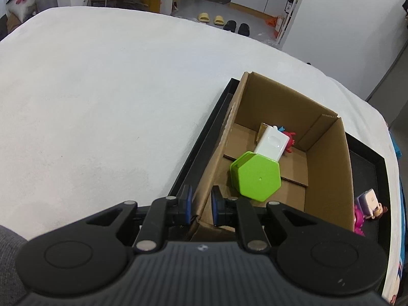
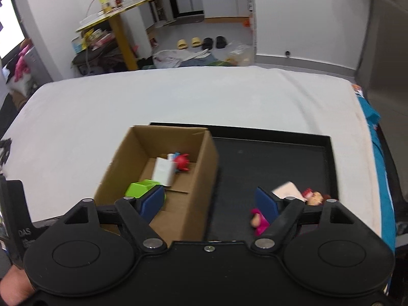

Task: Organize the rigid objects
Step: 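Open the right gripper to drop the green cube into the box, then move the right tool back over the tray toward the pink figure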

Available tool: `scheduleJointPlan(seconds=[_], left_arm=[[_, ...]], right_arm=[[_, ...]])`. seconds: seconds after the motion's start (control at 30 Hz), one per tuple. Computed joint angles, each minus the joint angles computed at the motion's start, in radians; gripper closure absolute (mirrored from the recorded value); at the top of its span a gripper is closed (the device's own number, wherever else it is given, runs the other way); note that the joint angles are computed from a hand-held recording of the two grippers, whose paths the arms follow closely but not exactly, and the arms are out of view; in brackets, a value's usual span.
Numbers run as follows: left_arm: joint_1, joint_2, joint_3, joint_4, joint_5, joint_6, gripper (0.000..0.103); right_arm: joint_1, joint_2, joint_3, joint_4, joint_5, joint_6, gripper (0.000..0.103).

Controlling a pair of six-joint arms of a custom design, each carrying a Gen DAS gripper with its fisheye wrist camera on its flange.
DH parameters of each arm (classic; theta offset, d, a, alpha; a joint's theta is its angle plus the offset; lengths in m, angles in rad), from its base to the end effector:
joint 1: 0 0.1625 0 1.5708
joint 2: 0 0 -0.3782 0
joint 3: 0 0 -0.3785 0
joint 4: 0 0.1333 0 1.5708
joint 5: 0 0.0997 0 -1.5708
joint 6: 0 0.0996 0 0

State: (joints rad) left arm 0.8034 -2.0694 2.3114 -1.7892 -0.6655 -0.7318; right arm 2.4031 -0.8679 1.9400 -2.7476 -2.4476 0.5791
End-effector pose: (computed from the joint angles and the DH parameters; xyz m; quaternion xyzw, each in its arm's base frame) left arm -0.0454 -0.3519 0.3401 0.0212 0.8990 -0.2902 0.3273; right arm 0.4311 -0.3157 0.0657 0.0921 -0.8998 0.3110 0.2919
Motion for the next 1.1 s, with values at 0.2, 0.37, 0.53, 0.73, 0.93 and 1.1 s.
scheduleJointPlan(seconds=[0.2, 0.37, 0.53, 0.73, 0.93, 1.1], left_arm=[[0.005, 0.043, -0.046, 0.079, -0.013, -0.049, 0.089], [-0.006, 0.072, -0.081, 0.149, -0.017, -0.104, 0.089], [-0.031, 0.077, -0.095, 0.200, -0.008, -0.129, 0.089], [-0.045, 0.106, -0.132, 0.289, -0.016, -0.186, 0.089], [-0.059, 0.125, -0.154, 0.341, -0.011, -0.199, 0.090], [-0.050, 0.142, -0.168, 0.353, -0.008, -0.185, 0.091]], right_arm=[[-0.020, -0.041, 0.078, -0.033, -0.027, 0.074, 0.021], [-0.043, -0.059, 0.132, -0.084, -0.018, 0.092, 0.021], [-0.067, -0.073, 0.175, -0.124, 0.014, 0.113, 0.021], [-0.097, -0.084, 0.185, -0.079, 0.070, 0.118, 0.027], [-0.134, -0.073, 0.194, -0.102, 0.097, 0.096, 0.027], [-0.178, -0.053, 0.185, -0.099, 0.118, 0.082, 0.031]])
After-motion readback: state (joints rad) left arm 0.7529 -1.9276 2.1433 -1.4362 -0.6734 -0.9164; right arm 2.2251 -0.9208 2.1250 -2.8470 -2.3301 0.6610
